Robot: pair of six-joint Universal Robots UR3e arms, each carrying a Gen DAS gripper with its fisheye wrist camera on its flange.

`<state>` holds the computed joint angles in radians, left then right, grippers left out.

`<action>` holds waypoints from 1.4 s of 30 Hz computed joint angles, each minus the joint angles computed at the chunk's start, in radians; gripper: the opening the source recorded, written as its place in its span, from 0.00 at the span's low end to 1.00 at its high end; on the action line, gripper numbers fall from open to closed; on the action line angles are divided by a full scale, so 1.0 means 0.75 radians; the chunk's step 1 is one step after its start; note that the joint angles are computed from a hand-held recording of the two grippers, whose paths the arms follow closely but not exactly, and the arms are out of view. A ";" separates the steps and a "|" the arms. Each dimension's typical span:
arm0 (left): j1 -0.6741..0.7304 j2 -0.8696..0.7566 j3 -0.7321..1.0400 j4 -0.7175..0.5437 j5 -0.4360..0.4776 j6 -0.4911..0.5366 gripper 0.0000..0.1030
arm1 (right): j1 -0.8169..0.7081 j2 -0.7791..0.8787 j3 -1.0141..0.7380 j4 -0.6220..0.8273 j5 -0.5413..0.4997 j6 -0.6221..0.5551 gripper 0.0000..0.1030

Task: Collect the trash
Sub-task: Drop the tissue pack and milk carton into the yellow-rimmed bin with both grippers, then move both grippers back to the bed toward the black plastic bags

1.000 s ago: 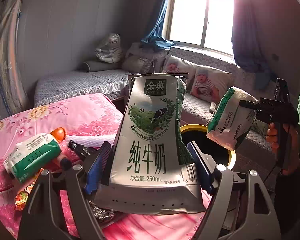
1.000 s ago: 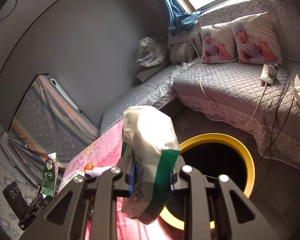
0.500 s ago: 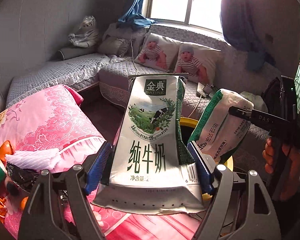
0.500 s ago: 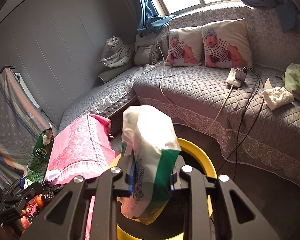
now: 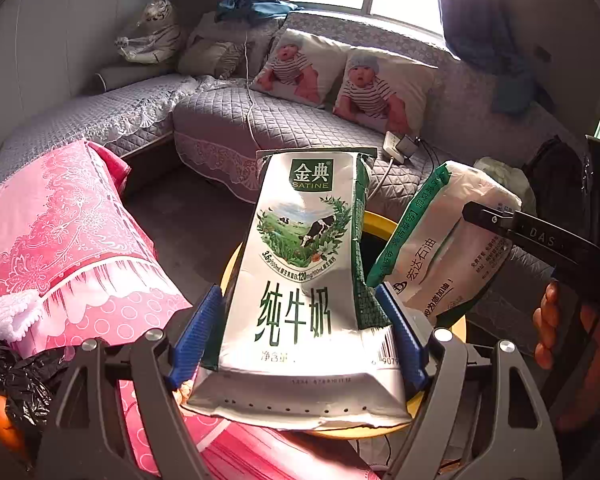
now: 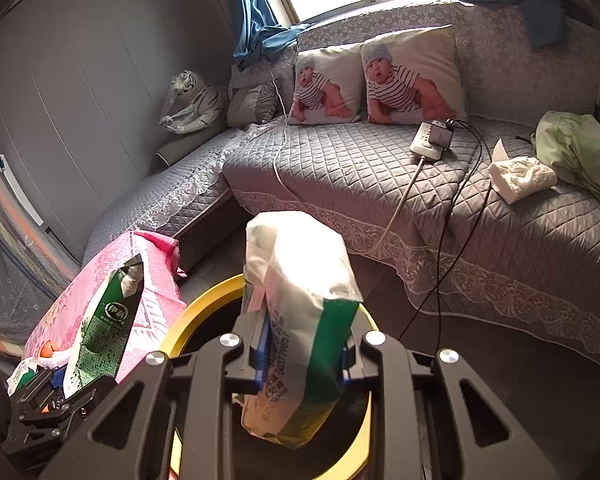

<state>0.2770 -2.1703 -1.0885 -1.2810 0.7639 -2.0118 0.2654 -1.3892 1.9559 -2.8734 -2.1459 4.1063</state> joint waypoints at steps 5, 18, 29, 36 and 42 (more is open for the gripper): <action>0.070 0.017 -0.003 0.001 -0.057 -0.050 0.92 | 0.042 -0.045 0.017 0.058 -0.116 0.069 0.54; 0.461 0.072 0.178 -0.220 -0.350 0.092 0.92 | 0.202 0.087 -0.250 0.043 -0.131 -0.153 0.59; 0.790 -0.157 0.427 -0.307 -0.212 0.405 0.92 | 0.315 0.453 -0.821 0.124 0.104 -0.387 0.60; 0.748 -0.377 0.664 -0.479 -0.029 0.464 0.92 | 0.358 0.688 -1.230 0.302 0.169 -0.451 0.60; 0.664 -0.587 0.995 -0.610 0.053 0.370 0.91 | 0.377 0.762 -1.376 0.379 0.200 -0.511 0.60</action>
<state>0.7754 -2.6106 -0.3422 -1.7387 0.8038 -1.7346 0.5483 -0.8177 0.9240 -2.5890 -1.9961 3.7233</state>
